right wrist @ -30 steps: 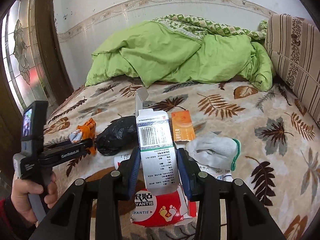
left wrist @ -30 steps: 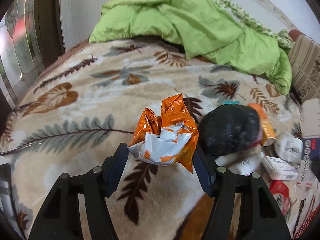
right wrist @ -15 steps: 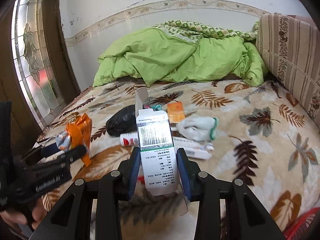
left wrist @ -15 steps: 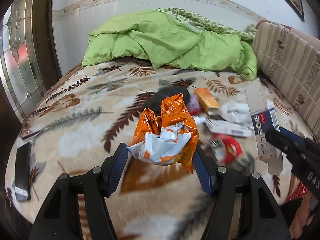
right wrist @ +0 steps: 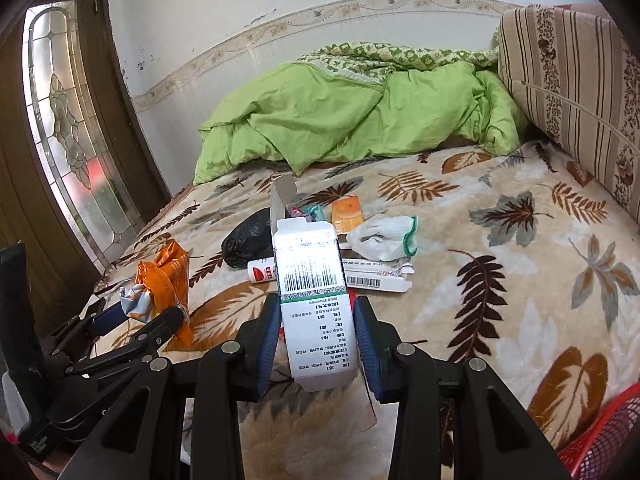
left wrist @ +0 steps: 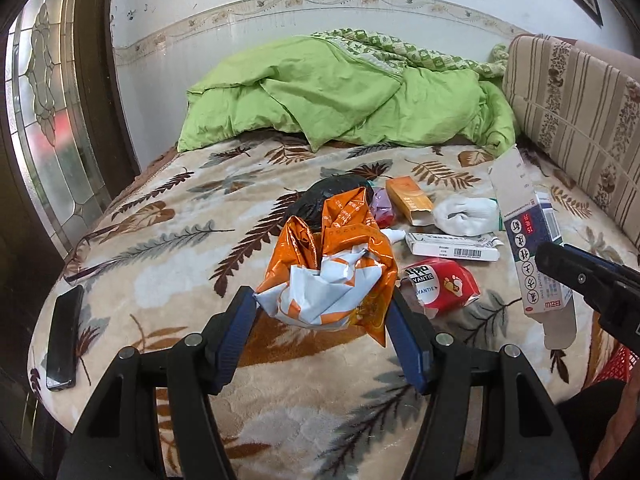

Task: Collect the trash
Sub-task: 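Grasp the orange snack wrapper with the left tool while the right tool grasps the white medicine box, then lift the orange wrapper and white box and hold them above the bed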

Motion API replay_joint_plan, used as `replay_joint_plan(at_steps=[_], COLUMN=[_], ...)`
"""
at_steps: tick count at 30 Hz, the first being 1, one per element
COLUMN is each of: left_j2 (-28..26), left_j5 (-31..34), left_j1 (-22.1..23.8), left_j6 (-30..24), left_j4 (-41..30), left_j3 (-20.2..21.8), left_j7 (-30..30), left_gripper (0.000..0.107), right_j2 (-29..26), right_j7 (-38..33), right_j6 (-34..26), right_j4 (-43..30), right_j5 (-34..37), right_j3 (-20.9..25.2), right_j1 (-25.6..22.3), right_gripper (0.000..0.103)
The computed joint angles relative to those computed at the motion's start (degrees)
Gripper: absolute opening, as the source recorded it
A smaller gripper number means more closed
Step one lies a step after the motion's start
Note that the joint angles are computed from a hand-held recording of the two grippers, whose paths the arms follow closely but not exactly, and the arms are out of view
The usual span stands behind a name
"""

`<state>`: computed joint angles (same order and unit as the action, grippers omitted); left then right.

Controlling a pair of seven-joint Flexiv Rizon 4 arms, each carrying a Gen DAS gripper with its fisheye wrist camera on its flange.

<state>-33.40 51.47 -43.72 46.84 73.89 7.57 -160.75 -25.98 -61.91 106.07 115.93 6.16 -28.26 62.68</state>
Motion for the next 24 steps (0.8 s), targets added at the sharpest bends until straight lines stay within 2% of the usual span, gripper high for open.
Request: replay_joint_plan(at_steps=[3,8,24], left_j2=[-0.18,-0.51,-0.92], left_j5=[-0.11,-0.91,-1.69], left_j1=[0.01,0.56,0.25], left_j6=[-0.47,-0.06,0.27], left_j4=[-0.20,-0.16,-0.47], left_j3=[-0.11,-0.32,0.21], left_j7=[0.40,1.01,1.47], left_gripper=[0.064,0.065,0.065], right_j2=[-0.25,-0.65,-0.79], right_j7=[0.20,-0.12,1.29], right_j6=[-0.21,-0.48,-1.09], right_j4=[-0.39,-0.38,-0.59], right_j5=[-0.24,-0.49,-2.05], right_j3=[0.61,-1.26,-1.20], right_j1=[-0.53,1.30,0.93], right_gripper=[0.039,0.039,0.039])
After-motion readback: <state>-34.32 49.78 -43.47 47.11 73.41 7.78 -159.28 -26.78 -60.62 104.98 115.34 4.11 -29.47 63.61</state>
